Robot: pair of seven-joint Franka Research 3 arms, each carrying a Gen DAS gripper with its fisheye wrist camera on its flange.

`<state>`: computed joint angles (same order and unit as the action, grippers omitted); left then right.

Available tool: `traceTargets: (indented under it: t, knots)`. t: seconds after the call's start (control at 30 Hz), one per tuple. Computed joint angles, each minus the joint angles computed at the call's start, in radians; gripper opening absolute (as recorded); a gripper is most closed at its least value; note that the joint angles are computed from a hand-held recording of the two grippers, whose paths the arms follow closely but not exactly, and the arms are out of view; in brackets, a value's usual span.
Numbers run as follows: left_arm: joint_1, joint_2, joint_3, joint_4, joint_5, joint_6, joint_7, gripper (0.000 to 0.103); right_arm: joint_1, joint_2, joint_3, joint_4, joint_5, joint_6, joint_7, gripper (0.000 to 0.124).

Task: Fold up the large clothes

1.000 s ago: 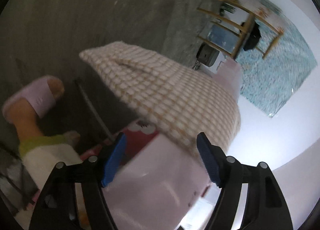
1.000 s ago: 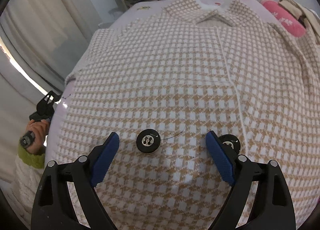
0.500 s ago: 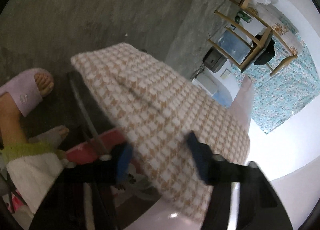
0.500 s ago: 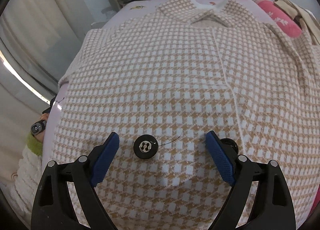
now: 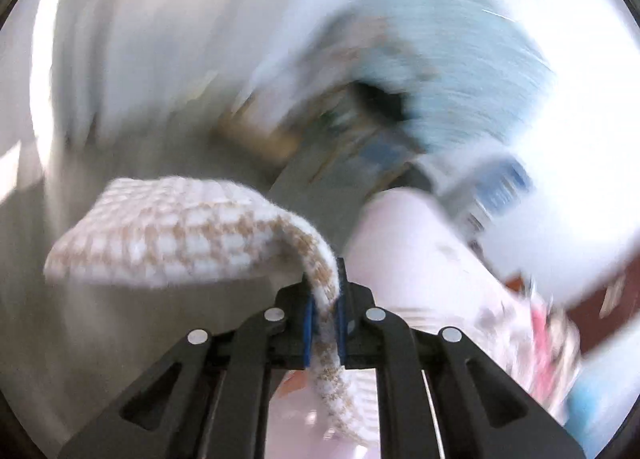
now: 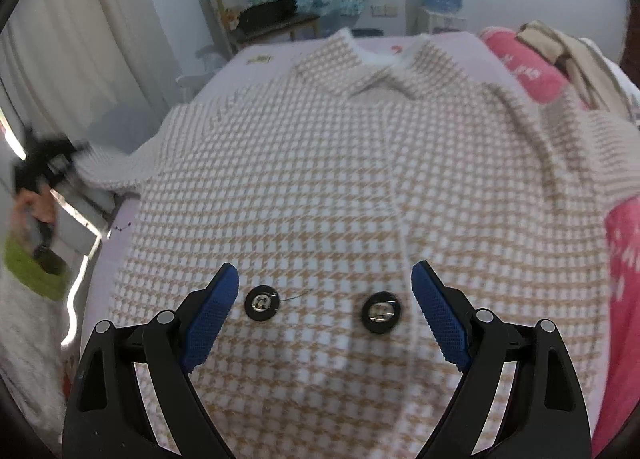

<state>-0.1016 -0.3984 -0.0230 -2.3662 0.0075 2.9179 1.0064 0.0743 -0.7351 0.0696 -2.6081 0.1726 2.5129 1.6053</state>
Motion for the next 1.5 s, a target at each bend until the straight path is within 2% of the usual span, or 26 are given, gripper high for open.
traceTargets:
  t: [0.07,0.1,0.17,0.2,0.23,0.27,0.3,0.33,0.37,0.47,0.53,0.67,0.7,0.73,0.8,0.9,1.0,1.07,1.13,1.23,1.33,1.5]
  knots:
    - [0.027,-0.021,-0.093,0.061,0.116,-0.026,0.014,0.009,-0.022,-0.044,-0.006,-0.016,-0.01,-0.001,0.007,0.084]
    - [0.014,-0.026,-0.137,0.102,0.174,-0.051,0.045,0.009,-0.033,-0.06,-0.009,-0.022,-0.013,-0.002,0.011,0.084]
    - [-0.048,-0.018,-0.167,0.146,0.216,-0.09,0.108,0.011,-0.056,-0.099,-0.017,-0.038,-0.016,-0.005,0.021,0.084]
    - [-0.119,-0.006,-0.156,0.16,0.192,-0.117,0.17,0.012,-0.065,-0.112,-0.018,-0.043,-0.017,-0.008,0.026,0.084]
    - [-0.186,0.007,-0.137,0.164,0.145,-0.14,0.229,0.02,-0.076,-0.13,-0.022,-0.05,-0.018,-0.016,0.031,0.084]
    - [-0.253,0.023,-0.112,0.166,0.082,-0.162,0.292,0.038,-0.088,-0.144,-0.027,-0.057,-0.019,-0.024,0.035,0.084]
    - [-0.322,0.04,-0.091,0.156,-0.008,-0.185,0.367,0.05,-0.096,-0.153,-0.028,-0.063,-0.019,-0.029,0.04,0.084]
    - [-0.356,0.05,-0.086,0.141,-0.053,-0.198,0.404,0.069,-0.104,-0.164,-0.031,-0.069,-0.019,-0.038,0.043,0.084]
    - [-0.371,0.062,-0.101,0.115,-0.087,-0.209,0.417,0.074,-0.112,-0.17,-0.041,-0.074,-0.017,-0.055,0.045,0.084]
    - [-0.396,0.101,-0.109,0.076,-0.193,-0.24,0.471,0.074,-0.121,-0.162,-0.071,-0.07,-0.006,-0.104,0.029,0.085]
    - [-0.37,0.102,-0.133,0.04,-0.206,-0.262,0.441,0.074,-0.122,-0.144,-0.09,-0.056,0.006,-0.123,0.01,0.085]
    - [-0.4,0.031,-0.097,-0.032,-0.35,-0.195,0.513,0.074,-0.08,-0.071,-0.165,0.012,0.097,-0.139,-0.062,0.085]
    - [-0.387,0.005,-0.103,-0.055,-0.341,-0.173,0.504,0.074,-0.051,-0.037,-0.198,0.042,0.146,-0.144,-0.093,0.085]
    - [-0.345,-0.018,-0.134,-0.075,-0.289,-0.166,0.449,0.074,-0.022,-0.005,-0.228,0.068,0.2,-0.15,-0.129,0.085]
    - [-0.272,-0.034,-0.176,-0.087,-0.182,-0.191,0.338,0.074,0.05,0.099,-0.305,0.142,0.342,-0.176,-0.211,0.082]
    - [-0.225,-0.031,-0.201,-0.094,-0.086,-0.23,0.215,0.073,0.093,0.273,-0.354,0.253,0.481,-0.233,-0.268,0.068]
    - [-0.194,-0.014,-0.2,-0.101,-0.01,-0.219,0.132,0.064,0.083,0.41,-0.337,0.332,0.526,-0.265,-0.269,0.057]
    - [-0.17,-0.007,-0.206,-0.101,0.041,-0.223,0.071,0.055,0.062,0.473,-0.302,0.37,0.494,-0.28,-0.252,0.03]
    - [-0.164,-0.005,-0.192,-0.103,0.06,-0.236,0.035,0.049,0.037,0.475,-0.262,0.377,0.463,-0.258,-0.24,0.01]
    - [-0.154,-0.003,-0.182,-0.107,0.092,-0.231,0.003,0.044,-0.001,0.414,-0.196,0.376,0.416,-0.161,-0.247,0.005]
    - [-0.153,-0.001,-0.175,-0.106,0.112,-0.238,-0.014,0.041,-0.024,0.349,-0.163,0.377,0.381,-0.053,-0.254,0.004]
    - [-0.154,0.005,-0.176,-0.102,0.13,-0.237,-0.043,0.04,-0.076,0.338,-0.185,0.368,0.333,-0.032,-0.211,0.004]
